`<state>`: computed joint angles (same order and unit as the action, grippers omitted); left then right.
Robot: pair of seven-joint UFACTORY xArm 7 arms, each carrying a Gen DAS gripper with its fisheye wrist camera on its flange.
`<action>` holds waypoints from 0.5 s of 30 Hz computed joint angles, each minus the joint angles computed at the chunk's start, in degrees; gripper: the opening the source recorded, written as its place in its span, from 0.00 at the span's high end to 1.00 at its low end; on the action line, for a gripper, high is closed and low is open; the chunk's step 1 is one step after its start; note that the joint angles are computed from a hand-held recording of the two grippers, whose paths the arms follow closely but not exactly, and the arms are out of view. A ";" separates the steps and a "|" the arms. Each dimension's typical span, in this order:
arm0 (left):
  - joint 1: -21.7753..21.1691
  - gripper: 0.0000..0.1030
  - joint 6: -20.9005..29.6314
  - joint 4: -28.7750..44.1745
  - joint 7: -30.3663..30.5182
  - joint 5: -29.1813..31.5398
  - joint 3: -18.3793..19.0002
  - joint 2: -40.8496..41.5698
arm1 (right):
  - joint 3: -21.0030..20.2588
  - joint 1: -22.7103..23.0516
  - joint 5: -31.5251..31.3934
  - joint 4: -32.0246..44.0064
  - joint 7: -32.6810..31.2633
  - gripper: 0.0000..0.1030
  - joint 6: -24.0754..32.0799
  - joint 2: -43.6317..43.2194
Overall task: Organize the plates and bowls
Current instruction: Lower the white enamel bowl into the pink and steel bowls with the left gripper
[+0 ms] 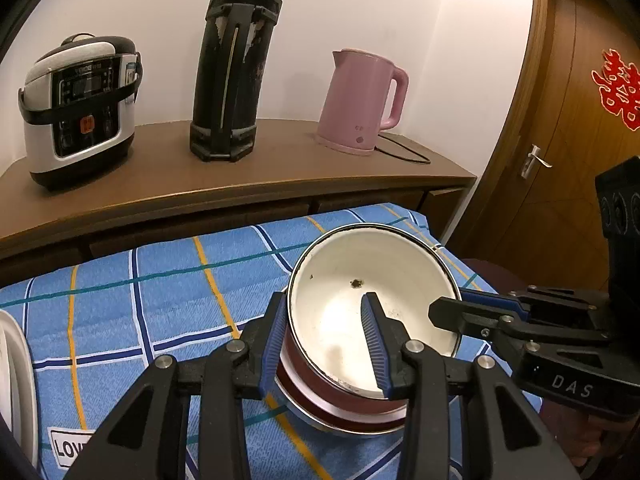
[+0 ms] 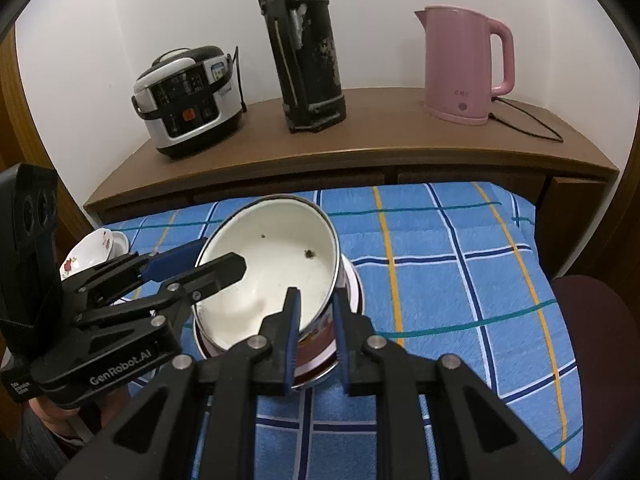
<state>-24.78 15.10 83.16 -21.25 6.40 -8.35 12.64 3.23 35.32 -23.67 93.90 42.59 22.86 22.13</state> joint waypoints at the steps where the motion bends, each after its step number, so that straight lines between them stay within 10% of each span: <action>1: 0.01 0.60 0.14 0.06 0.01 -0.05 -0.01 0.02 | 0.09 -0.05 0.12 0.01 -0.16 0.83 0.02 0.03; 15: -0.06 0.60 2.59 1.32 2.31 -1.02 -0.37 0.89 | 1.19 -0.86 2.73 -1.19 -2.42 0.82 0.60 -0.41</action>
